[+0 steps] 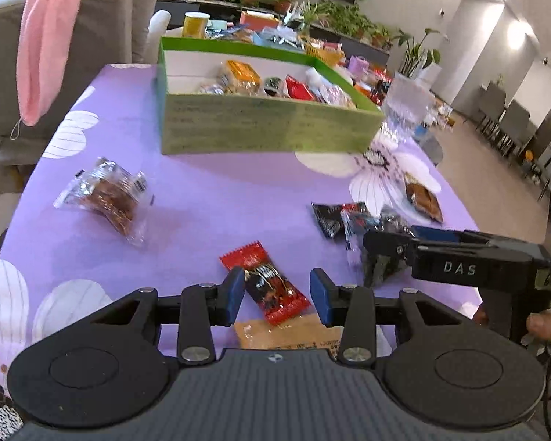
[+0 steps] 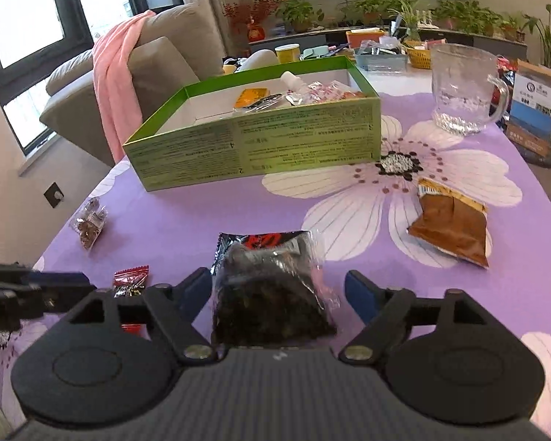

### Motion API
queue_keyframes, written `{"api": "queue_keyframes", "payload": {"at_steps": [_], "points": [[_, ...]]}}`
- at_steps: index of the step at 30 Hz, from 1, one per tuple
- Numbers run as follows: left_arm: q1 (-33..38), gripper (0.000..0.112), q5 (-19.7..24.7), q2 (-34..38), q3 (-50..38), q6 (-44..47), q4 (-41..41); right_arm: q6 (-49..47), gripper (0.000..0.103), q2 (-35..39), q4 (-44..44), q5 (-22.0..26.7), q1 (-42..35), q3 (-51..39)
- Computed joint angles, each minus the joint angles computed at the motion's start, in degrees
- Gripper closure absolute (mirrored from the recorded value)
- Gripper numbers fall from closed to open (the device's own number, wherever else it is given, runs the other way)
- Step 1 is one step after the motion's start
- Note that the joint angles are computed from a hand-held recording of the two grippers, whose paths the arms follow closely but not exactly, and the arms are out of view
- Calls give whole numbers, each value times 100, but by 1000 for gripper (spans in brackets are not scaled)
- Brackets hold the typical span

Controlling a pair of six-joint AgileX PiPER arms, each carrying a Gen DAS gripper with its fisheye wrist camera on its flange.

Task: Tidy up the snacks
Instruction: 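Grasp the small red candy packet with left tool while right tool grasps the dark snack bag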

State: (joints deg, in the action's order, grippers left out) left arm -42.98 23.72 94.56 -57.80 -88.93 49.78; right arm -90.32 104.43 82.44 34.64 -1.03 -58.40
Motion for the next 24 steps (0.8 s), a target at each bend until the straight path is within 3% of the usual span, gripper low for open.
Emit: {"api": "queue_keyframes", "payload": {"at_steps": [3, 8, 13, 15, 17, 24], "points": [[-61, 72, 160, 163, -169, 225, -225, -129, 36, -18, 176, 38, -16, 103], [-116, 68, 852, 594, -653, 430, -613, -134, 36, 84, 35, -46, 55, 66], [-70, 68, 804, 675, -692, 172, -398, -401, 37, 68, 349, -168, 85, 142], [-57, 70, 746, 661, -652, 79, -313, -635, 37, 50, 469, -228, 87, 179], [16, 90, 472, 576, -494, -38, -186, -494, 37, 58, 325, -132, 18, 127], [-132, 94, 557, 424, -463, -430, 501, -220, 37, 77, 291, 156, -178, -63]]}}
